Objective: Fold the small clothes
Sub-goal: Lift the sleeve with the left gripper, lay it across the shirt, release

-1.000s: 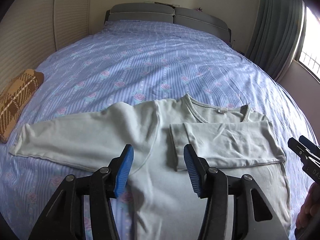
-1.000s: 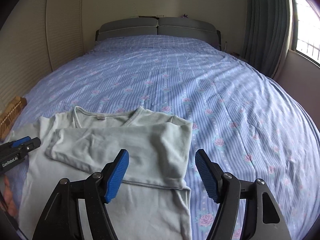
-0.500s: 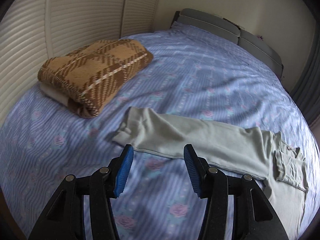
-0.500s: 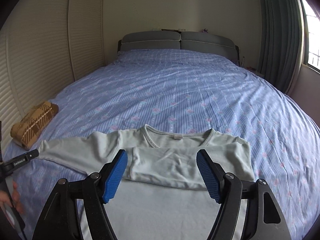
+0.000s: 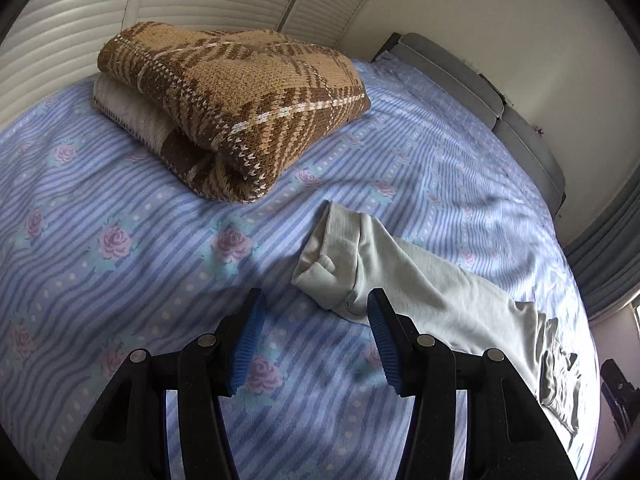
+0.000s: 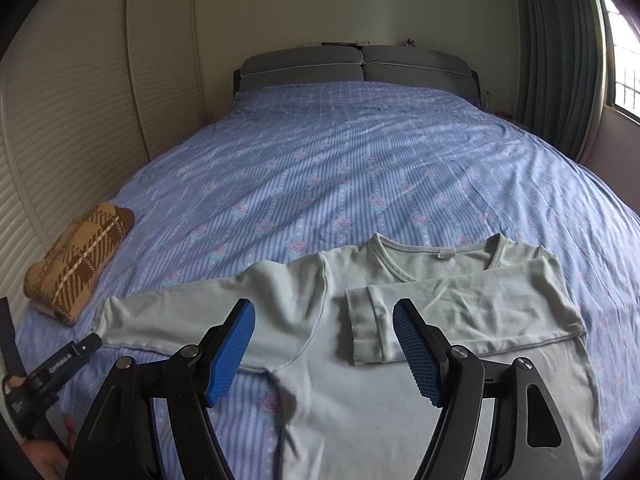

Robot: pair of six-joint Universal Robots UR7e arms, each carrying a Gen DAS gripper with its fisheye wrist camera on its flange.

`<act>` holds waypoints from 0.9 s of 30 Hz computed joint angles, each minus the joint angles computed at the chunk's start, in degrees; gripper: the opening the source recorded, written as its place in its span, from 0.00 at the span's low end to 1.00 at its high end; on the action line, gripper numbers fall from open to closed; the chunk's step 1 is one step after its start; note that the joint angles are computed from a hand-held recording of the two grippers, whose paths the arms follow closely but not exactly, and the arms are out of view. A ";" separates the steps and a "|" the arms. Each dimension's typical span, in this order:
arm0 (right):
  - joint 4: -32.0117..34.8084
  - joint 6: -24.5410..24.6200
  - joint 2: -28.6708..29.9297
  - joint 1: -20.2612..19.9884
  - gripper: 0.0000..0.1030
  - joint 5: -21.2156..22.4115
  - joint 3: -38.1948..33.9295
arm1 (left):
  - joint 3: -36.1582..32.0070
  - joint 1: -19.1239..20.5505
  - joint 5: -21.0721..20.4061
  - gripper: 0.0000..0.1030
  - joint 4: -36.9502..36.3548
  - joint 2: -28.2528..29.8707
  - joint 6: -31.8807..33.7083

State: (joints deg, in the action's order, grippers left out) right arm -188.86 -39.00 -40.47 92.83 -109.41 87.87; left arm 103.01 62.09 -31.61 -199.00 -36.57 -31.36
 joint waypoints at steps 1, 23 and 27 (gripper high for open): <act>-0.15 -0.09 0.26 0.16 0.70 -0.10 0.04 | 0.10 0.30 -0.67 0.48 -1.19 -0.05 0.34; -0.01 -1.16 -4.94 -0.72 0.70 0.86 3.41 | -6.73 -7.22 0.64 0.10 -7.25 2.72 13.07; 1.32 0.17 -8.85 -2.89 0.70 2.50 3.85 | -14.40 -10.13 -0.46 0.11 -4.14 6.42 17.44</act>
